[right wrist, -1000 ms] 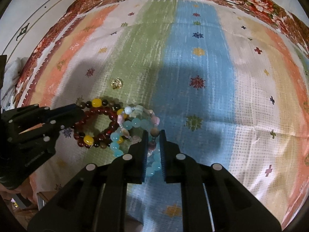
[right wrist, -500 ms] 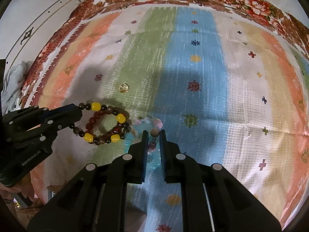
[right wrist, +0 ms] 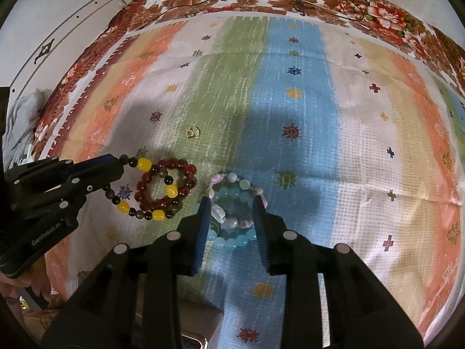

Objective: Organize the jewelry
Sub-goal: 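Pull both held bracelets apart from the tangled red and light blue bracelets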

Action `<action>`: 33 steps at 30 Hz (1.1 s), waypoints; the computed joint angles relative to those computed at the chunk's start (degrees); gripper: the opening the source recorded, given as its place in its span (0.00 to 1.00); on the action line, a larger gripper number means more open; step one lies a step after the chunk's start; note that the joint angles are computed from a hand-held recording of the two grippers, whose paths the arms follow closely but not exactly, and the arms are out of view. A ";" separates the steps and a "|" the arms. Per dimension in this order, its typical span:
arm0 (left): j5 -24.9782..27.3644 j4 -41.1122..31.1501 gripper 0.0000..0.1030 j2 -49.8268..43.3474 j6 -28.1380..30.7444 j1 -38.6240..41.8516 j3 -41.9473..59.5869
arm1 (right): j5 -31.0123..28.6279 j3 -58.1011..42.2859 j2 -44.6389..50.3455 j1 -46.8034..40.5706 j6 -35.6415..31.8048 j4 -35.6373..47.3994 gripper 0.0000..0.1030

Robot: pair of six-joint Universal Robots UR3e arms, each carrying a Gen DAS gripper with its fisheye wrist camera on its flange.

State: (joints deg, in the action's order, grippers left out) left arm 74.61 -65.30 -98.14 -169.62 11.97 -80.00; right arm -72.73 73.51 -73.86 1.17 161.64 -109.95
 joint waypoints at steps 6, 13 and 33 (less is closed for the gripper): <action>0.80 0.11 0.11 -0.46 0.21 -0.34 -0.14 | -1.74 -1.26 2.57 0.31 0.04 -0.54 0.31; 0.86 0.34 0.11 -1.11 0.78 -0.29 -0.17 | -3.41 -1.46 5.01 0.21 -0.35 -1.23 0.31; 1.27 0.79 0.11 -1.69 1.01 -0.13 -0.18 | -4.50 -1.77 6.67 0.41 -0.96 -0.50 0.10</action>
State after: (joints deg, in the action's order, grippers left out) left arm 75.89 -64.51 -99.84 -168.61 11.84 -80.19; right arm -77.23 71.74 -67.18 1.57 160.68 -110.45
